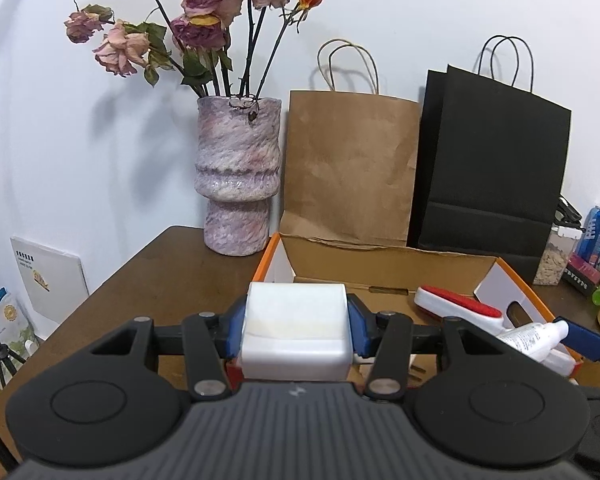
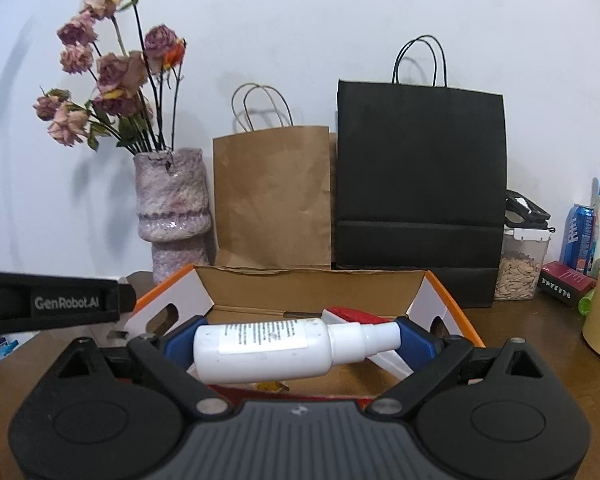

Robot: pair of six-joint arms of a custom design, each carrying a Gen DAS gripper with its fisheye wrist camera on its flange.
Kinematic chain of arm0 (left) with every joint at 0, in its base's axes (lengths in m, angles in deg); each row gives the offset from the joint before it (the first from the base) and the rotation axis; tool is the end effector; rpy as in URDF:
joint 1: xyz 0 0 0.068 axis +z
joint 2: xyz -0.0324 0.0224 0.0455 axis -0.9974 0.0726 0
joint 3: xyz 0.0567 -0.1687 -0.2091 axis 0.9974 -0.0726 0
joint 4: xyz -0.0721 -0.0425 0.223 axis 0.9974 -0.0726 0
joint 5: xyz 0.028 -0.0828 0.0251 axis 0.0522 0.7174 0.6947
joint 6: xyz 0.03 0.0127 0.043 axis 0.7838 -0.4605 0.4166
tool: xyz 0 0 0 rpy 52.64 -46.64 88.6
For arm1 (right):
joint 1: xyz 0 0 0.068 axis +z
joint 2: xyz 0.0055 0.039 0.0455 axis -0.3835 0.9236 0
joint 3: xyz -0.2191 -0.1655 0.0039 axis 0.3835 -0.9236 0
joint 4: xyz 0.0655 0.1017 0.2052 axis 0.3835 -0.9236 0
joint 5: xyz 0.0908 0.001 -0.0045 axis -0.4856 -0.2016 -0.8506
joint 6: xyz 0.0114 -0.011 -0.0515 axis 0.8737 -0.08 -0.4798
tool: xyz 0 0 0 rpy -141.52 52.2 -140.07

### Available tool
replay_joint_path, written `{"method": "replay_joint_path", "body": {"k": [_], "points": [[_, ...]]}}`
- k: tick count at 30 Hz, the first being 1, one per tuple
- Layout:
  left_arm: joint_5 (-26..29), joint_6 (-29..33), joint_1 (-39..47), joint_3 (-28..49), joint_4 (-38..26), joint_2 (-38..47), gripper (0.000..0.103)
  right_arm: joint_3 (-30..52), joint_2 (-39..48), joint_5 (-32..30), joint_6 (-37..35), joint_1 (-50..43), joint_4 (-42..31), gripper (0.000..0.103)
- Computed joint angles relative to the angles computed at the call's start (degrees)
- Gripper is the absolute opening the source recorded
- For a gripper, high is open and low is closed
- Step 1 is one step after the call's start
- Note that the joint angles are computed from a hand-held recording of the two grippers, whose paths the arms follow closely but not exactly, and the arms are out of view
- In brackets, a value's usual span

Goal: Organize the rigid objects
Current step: 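Carry the spray bottle and white block over the red box with both tools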

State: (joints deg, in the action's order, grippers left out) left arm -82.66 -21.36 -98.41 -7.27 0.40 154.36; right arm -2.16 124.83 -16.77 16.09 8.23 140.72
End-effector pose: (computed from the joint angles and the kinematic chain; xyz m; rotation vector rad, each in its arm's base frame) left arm 0.2834 -0.0460 0.1281 -0.3940 1.9504 0.1567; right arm 0.3314 0.1921 0.0928 -0.3434 1.8618 0.3004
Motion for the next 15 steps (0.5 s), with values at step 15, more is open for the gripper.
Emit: {"method": "replay_joint_path", "body": {"k": [15], "points": [[4.09,3.15,4.14,11.19,-3.26,8.3,0.05,14.97,6.31,0.63,-0.24,-1.32,-11.56,0.098]]}}
